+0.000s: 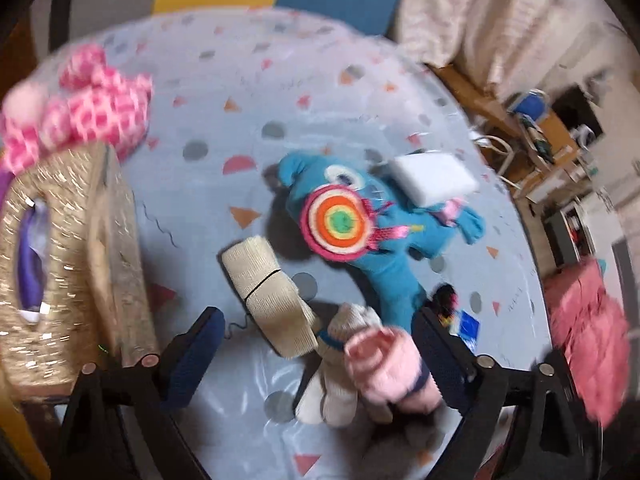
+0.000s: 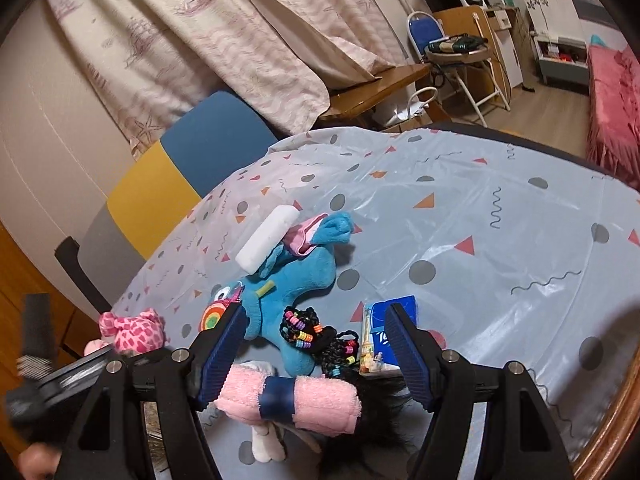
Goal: Organize soft objects
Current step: 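Grasp the beige rolled cloth with the left tool while the right tool returns to the pile, then grasp the white sponge with the right tool while the left tool holds the beige cloth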
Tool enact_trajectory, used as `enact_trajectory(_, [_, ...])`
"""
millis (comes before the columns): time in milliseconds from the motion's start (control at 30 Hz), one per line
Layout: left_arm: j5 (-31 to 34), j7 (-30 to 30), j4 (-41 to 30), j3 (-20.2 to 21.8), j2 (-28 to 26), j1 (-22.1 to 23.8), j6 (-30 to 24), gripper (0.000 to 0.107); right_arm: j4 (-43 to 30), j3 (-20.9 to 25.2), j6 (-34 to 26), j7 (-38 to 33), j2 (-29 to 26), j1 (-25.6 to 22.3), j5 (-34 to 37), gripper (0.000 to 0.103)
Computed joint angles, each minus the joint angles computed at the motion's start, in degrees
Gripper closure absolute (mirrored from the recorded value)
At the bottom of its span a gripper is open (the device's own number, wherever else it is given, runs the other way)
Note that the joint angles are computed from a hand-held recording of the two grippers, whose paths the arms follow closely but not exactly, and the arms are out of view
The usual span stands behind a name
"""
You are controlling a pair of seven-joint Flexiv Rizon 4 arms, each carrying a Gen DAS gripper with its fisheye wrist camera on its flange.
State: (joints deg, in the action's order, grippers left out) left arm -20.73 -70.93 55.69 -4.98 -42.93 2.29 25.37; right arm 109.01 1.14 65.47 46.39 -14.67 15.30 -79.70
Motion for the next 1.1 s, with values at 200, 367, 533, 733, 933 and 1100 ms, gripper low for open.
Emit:
enact_trajectory(200, [6.4, -5.9, -8.5, 3.1, -6.0, -3.3, -2.0, 0.029, 0.0, -0.5, 3.7, 3.4, -0.4, -1.1, -2.4, 0.030])
enact_trajectory(367, [10.6, -7.3, -10.0, 4.2, -7.6, -4.9, -2.7, 0.037, 0.3, -0.7, 5.9, 6.5, -0.6, -2.1, -4.5, 0.030])
enact_trajectory(533, [12.2, -4.6, -5.4, 3.7, -6.4, -4.6, 0.6, 0.066, 0.6, -0.6, 6.4, 8.0, -0.6, -2.6, -4.6, 0.030])
enact_trajectory(733, [11.2, 5.2, 11.3, 2.4, 1.7, -2.4, 13.8, 0.071, 0.9, -0.5, 6.2, 9.6, -0.3, -3.0, -5.2, 0.030])
enact_trajectory(933, [7.8, 19.0, 29.8, 0.5, 11.6, 0.9, 26.6, 0.071, 1.1, -0.2, 6.1, 7.9, -0.6, -2.8, -2.8, 0.030])
enact_trajectory(1100, [-1.1, 35.0, 44.4, -1.9, 19.8, 5.0, 32.7, 0.071, 0.7, 0.0, 5.1, 2.3, -1.1, -1.7, 1.8, 0.030])
